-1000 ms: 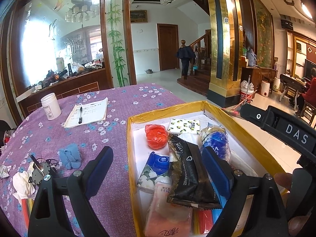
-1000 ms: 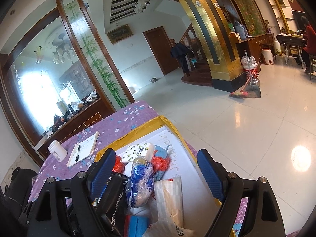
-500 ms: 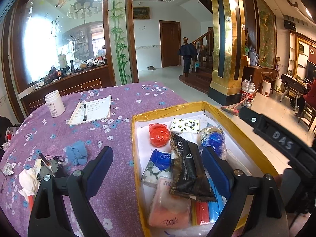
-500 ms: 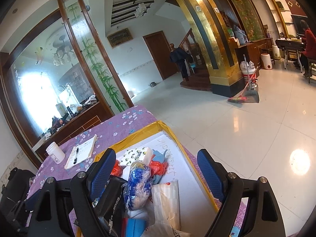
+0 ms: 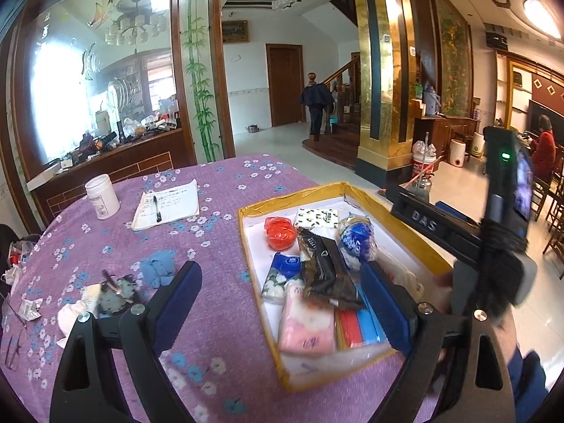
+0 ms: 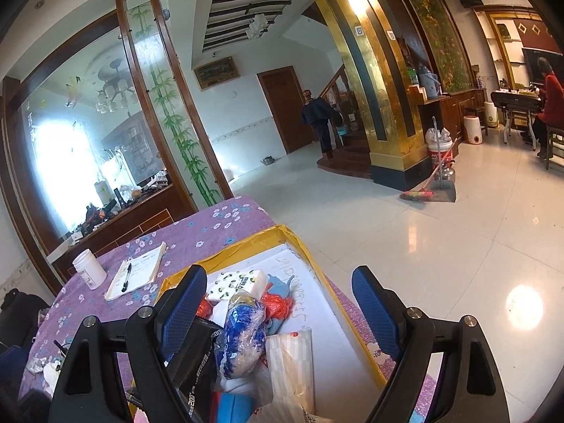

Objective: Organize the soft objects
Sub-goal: 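Move both tools back from the box toward the table items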

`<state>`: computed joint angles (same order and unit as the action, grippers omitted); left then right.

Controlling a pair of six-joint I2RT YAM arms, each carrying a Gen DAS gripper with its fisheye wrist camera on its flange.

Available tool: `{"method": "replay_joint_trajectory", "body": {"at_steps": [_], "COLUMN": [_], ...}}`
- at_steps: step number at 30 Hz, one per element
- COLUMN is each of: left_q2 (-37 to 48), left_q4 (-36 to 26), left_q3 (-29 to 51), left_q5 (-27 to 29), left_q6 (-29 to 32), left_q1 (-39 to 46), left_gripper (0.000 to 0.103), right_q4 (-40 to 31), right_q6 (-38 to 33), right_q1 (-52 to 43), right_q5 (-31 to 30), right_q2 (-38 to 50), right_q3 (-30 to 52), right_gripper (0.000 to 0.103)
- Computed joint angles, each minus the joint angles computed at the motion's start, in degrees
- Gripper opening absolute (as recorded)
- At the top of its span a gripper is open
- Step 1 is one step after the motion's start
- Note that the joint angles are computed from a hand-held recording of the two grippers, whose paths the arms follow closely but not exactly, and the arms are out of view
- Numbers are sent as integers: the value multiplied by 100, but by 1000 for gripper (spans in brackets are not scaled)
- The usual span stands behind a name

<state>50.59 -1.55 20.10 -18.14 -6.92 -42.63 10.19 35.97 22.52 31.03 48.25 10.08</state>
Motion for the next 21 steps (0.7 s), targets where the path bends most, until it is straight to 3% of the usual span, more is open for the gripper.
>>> {"method": "replay_joint_trajectory", "body": {"at_steps": [5,9,15,21], "left_q2": [-1583,-2286,-2972,-2987], "left_q4": [-799,-1293,-1937,-2440], "left_q3": [-495,-723,-975,-1039], "left_q5": [149,495,1903,4223], "left_q6": [348,459,950,2449], "left_q1": [229,636,2307,5676], "left_gripper": [98,98,98,98], "right_q4": [-1015,-1315,-982,-251], "right_q6": [632,1169,1510,1232], "right_q1": [1019,2272,3568,3941], "right_q5": [529,1263,1618,997], "right_q2": [-799,-602,914,2359], "right_q3": [23,186,731,1340], "right_gripper": [88,88,88,88]}}
